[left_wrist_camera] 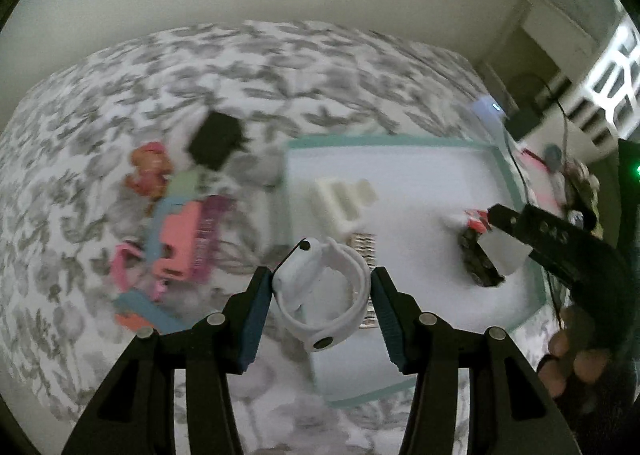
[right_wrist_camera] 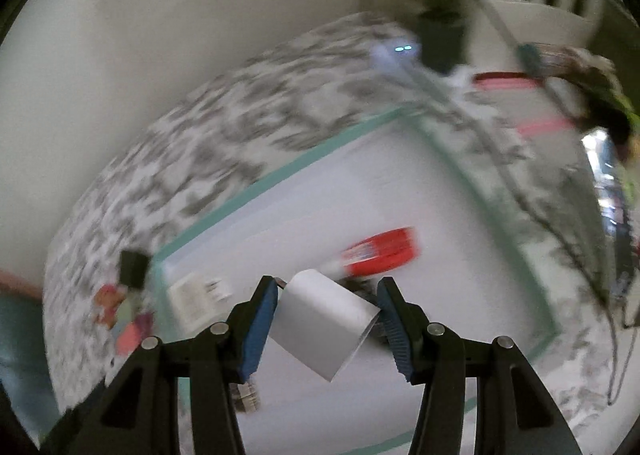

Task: Organize rigid objects
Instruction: 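Carry the watch and cube over the tray while the right tool releases the cube inside, then lower the white watch into the tray and open the left tool while the right tool opens off the cube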

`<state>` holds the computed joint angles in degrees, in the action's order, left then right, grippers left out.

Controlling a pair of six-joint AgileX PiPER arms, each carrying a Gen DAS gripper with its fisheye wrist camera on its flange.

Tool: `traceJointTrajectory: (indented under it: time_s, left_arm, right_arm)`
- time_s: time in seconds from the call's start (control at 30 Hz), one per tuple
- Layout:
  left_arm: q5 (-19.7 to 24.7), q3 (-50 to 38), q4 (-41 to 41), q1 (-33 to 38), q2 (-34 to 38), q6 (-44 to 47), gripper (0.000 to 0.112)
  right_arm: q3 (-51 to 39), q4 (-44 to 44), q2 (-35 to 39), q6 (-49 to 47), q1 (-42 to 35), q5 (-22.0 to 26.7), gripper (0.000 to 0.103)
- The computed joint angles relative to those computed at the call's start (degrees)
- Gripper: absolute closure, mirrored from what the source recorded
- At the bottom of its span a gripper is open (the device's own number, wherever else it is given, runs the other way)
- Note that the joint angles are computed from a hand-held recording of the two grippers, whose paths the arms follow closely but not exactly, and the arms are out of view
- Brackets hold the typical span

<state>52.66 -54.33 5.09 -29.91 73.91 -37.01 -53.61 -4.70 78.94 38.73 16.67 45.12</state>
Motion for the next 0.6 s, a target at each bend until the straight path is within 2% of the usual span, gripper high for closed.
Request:
traceJointTrajectory:
  time_s: [0.33,0.6]
  left_arm:
    - [-3.83,-0.89,-0.51,-4.97,4.60,-2.25,0.060]
    - [-4.58,-1.11,0.53,-7.51,7.66,-2.83,0.060]
  right_arm:
    - [3.89,-3.01,-1.02,2.39,-8.21,-1.15,0.048]
    - [4.42,-5.86,-1.74,5.08,-8.68,-1.80,0.049]
